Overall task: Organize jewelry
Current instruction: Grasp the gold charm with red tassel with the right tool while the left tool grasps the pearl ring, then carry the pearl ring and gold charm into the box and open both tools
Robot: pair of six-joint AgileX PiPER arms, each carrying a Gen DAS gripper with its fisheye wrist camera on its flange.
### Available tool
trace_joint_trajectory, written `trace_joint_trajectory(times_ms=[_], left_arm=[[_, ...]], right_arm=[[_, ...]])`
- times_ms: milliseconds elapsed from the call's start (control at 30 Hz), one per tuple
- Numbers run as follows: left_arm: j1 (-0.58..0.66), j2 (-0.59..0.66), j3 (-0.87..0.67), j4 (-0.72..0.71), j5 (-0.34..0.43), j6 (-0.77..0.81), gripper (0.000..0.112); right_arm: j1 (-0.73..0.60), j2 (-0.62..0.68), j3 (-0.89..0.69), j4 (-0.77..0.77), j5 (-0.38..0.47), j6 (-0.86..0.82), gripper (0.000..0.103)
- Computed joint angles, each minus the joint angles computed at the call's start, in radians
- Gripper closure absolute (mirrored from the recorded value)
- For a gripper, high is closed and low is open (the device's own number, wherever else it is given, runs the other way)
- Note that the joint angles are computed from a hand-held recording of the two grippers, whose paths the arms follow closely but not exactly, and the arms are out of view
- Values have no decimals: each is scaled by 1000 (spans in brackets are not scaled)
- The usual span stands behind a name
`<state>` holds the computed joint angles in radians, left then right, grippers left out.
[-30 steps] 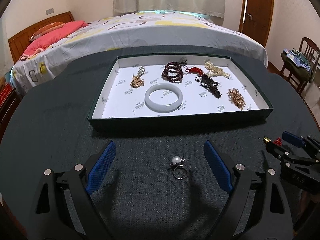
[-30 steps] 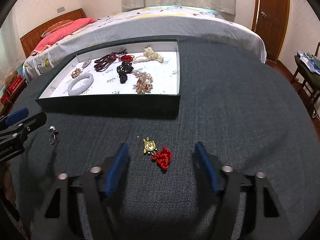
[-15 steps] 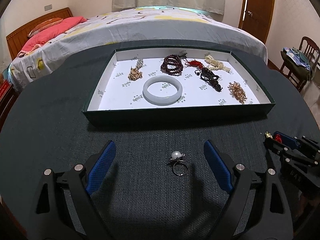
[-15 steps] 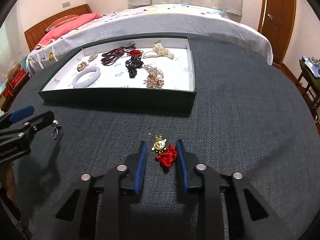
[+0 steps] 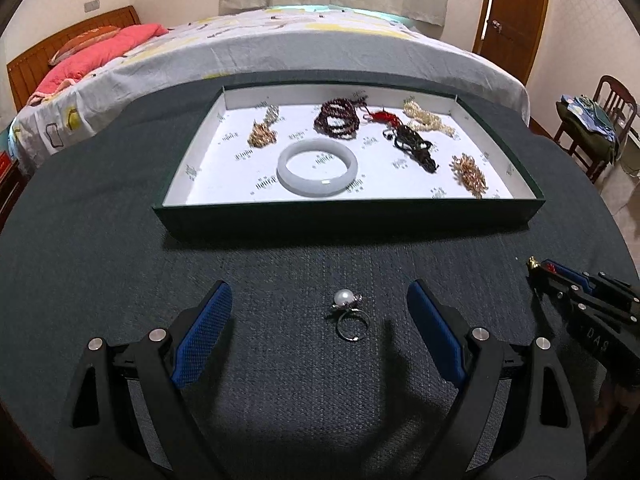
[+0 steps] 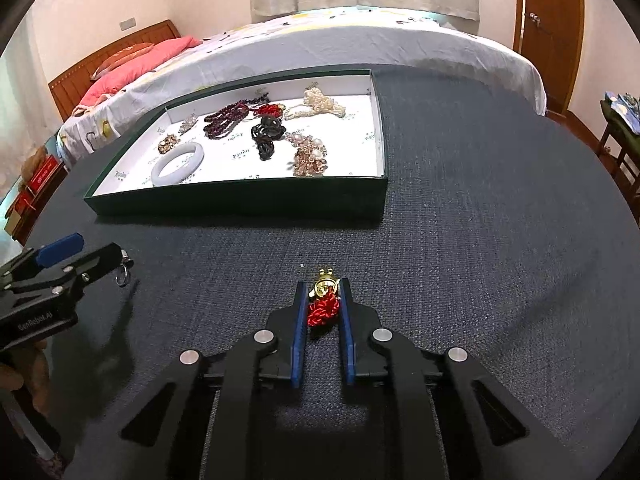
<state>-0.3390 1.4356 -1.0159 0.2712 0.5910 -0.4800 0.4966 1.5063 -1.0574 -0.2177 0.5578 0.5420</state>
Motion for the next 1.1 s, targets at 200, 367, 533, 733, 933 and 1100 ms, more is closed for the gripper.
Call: trace_joint_trajectory(times_ms=[200,367,533,733,933,1100], left_arm=[[2,30,-4,-39,2,56,44],[15,32,7,-92,-15,137,61],[41,33,4,-139,-20,197,77],[59,26,8,-174,-18,254,90],[65,23,13,-190,-24,275,91],[74,24,10,-218,-23,297,91]], right_arm=[[-7,-3,7,24,-11,-22,87],[-6,-3,7,23,-11,-22,87],[-4,-3,7,18,-10,-17,87],[-3,-3,5,15,-9,-15,87],[-1,-2,4,11,-7,-11,87],[-1,-2,4,11,-8,-10,87]])
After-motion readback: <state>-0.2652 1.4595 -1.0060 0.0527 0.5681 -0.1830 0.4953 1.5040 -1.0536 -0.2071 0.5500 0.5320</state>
